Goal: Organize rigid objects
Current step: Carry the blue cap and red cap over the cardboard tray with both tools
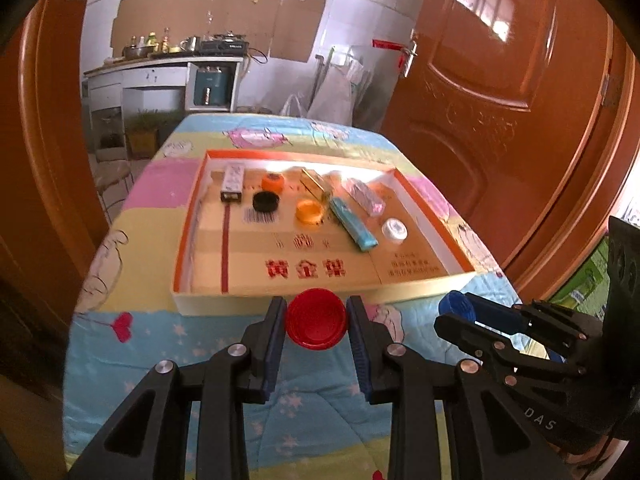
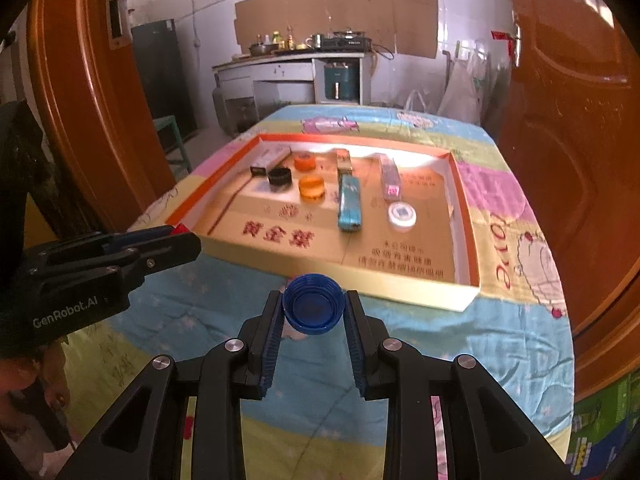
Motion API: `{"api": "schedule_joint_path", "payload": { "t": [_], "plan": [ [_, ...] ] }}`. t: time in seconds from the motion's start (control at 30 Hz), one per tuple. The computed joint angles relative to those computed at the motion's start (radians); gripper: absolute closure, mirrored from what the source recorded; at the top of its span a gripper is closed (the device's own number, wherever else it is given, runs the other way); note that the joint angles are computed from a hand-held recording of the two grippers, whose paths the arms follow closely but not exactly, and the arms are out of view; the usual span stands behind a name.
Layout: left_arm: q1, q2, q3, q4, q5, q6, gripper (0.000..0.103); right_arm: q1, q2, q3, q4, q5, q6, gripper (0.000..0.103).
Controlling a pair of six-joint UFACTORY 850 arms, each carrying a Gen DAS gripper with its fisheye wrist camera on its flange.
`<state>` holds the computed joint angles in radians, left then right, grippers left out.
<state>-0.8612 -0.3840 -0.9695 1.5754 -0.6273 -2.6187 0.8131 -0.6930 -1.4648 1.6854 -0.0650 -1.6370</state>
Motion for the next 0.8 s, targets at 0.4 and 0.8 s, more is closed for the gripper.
{"api": "schedule_joint_path", "payload": {
  "t": [0.4,0.8],
  "plan": [
    [0.021,0.031,0.005,-0.037,-0.040,0.035,0.072,0.011,-0.029,-0.075,-0.161,-0.012,0.134,0.072],
    [0.065,0.035,0.009,-0.004,-0.033,0.008,0.072,0.007,-0.096,-0.191,-0.560,-0.030,0.525,0.072]
  ]
}}
